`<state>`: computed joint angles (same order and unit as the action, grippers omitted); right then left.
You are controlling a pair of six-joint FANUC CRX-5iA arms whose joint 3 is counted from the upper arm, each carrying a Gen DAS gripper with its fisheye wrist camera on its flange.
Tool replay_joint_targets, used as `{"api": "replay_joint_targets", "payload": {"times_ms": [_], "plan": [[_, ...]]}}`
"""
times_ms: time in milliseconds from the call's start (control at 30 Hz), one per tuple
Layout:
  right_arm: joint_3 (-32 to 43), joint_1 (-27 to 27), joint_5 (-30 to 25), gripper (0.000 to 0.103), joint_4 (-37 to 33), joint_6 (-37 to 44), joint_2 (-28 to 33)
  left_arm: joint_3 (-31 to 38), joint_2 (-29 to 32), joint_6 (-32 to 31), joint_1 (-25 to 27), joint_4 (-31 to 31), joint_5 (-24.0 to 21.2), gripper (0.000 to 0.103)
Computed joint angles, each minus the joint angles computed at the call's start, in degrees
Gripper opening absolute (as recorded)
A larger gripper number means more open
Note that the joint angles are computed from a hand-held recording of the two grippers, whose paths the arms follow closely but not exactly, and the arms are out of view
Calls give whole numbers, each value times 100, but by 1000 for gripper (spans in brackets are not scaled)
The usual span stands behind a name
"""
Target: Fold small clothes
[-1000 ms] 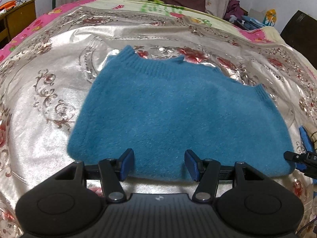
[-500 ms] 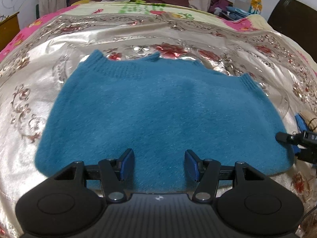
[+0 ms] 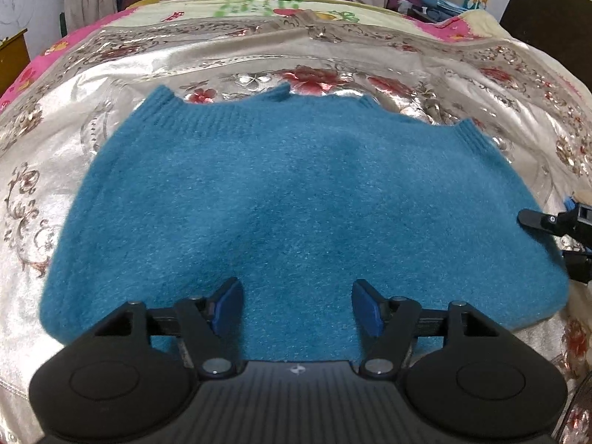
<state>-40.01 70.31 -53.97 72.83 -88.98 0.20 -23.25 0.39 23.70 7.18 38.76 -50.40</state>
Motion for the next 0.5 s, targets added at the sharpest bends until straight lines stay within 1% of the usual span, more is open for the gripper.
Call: {"api": "replay_joint_targets", "payload": {"times_ms": [233, 400, 500], "plan": [[-165, -91, 167, 51, 321, -207, -102, -80, -41, -151, -31, 94, 100, 69], [-177, -407, 414, 52, 614, -297, -52, -95, -44, -203, -51, 164, 143, 69], [-245, -631, 577, 52, 957, -542, -23, -91, -33, -211, -112, 192, 220, 69]]}}
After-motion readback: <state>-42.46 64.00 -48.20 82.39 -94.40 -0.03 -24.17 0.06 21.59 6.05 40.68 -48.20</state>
